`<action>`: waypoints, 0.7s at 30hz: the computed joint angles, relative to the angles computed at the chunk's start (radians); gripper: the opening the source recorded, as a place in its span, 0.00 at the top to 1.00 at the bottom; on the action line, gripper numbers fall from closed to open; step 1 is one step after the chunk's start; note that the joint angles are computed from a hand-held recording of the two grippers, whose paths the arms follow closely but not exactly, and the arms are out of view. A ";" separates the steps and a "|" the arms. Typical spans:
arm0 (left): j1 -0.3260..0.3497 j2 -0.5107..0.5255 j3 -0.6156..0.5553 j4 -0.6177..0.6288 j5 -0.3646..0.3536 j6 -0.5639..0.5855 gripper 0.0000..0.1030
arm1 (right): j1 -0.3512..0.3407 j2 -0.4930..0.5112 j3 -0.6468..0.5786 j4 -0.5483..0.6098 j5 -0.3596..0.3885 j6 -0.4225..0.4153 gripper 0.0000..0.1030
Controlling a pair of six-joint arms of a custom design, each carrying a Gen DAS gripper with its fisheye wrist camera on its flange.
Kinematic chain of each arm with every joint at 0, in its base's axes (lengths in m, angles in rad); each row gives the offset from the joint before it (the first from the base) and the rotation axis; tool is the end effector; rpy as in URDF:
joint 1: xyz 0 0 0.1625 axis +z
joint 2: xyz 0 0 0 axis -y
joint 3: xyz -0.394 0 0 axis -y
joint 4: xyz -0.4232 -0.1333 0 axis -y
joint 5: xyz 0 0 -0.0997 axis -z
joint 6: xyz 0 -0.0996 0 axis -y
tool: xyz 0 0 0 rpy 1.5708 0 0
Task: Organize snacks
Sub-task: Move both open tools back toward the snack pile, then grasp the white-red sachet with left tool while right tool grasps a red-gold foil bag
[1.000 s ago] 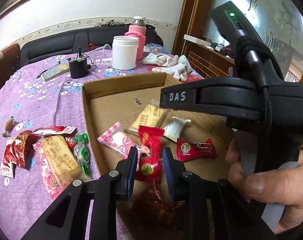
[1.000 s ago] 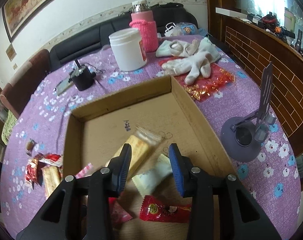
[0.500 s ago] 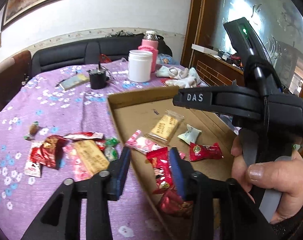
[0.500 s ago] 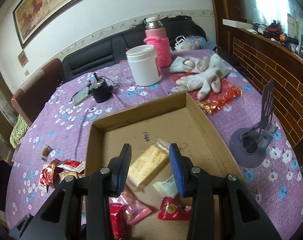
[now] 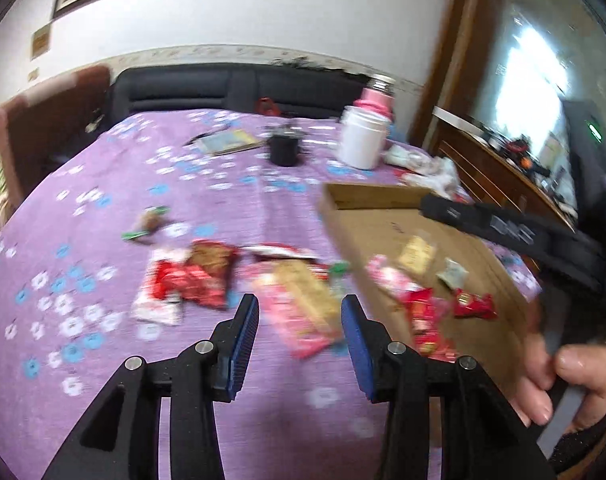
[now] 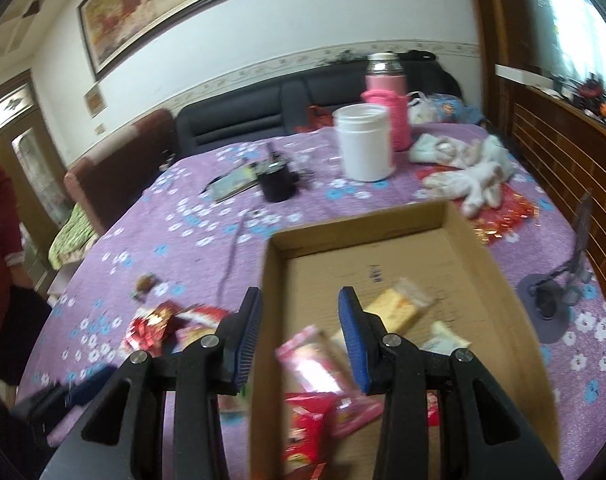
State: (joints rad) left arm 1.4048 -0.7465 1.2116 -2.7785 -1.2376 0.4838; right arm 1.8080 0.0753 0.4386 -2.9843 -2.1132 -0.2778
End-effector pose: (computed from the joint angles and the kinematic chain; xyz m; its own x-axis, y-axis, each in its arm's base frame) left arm 0.0307 -0.8209 0.2383 -0.8008 0.2831 -0.5278 0.5583 0.6720 -0.4865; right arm 0.2888 -0.8461 -0.0502 -0.8518 0.0185 0.5235 -0.3949 0.6339 -0.6650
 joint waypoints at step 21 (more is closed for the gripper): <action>0.081 0.241 -0.495 0.343 0.109 -0.129 0.56 | 0.030 0.083 -0.095 0.102 0.038 -0.065 0.63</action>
